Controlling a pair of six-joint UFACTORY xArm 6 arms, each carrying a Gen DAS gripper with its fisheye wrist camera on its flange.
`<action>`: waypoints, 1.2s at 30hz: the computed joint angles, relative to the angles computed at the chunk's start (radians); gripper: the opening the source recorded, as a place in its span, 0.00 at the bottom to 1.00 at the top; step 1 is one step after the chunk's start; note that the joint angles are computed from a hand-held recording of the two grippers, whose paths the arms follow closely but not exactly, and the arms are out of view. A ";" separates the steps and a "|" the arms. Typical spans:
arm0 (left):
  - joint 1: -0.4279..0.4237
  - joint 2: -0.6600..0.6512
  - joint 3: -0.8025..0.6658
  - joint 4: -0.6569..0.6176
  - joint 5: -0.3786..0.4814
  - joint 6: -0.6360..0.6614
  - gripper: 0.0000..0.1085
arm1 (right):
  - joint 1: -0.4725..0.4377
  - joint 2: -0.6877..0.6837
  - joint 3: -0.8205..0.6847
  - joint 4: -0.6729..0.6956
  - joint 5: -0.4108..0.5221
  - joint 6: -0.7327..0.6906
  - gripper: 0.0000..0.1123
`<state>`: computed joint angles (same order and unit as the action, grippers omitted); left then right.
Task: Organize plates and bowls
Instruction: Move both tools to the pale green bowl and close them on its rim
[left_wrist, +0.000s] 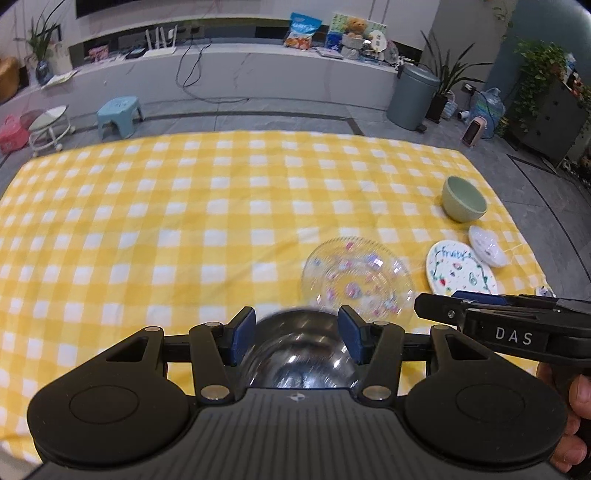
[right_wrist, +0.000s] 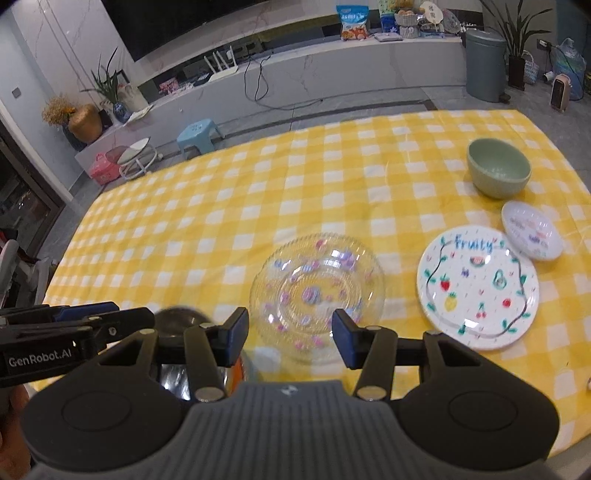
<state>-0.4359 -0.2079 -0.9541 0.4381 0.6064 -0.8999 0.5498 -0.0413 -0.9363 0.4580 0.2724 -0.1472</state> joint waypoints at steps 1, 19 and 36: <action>-0.001 0.015 -0.019 0.003 0.000 0.002 0.56 | -0.008 0.005 -0.012 0.015 0.003 -0.015 0.47; -0.029 0.449 -0.505 -0.100 0.056 0.160 0.58 | -0.214 0.211 -0.262 0.244 0.043 -0.173 0.60; -0.060 0.972 -1.230 -0.197 0.235 0.275 0.58 | -0.403 0.450 -0.531 0.039 0.013 0.096 0.79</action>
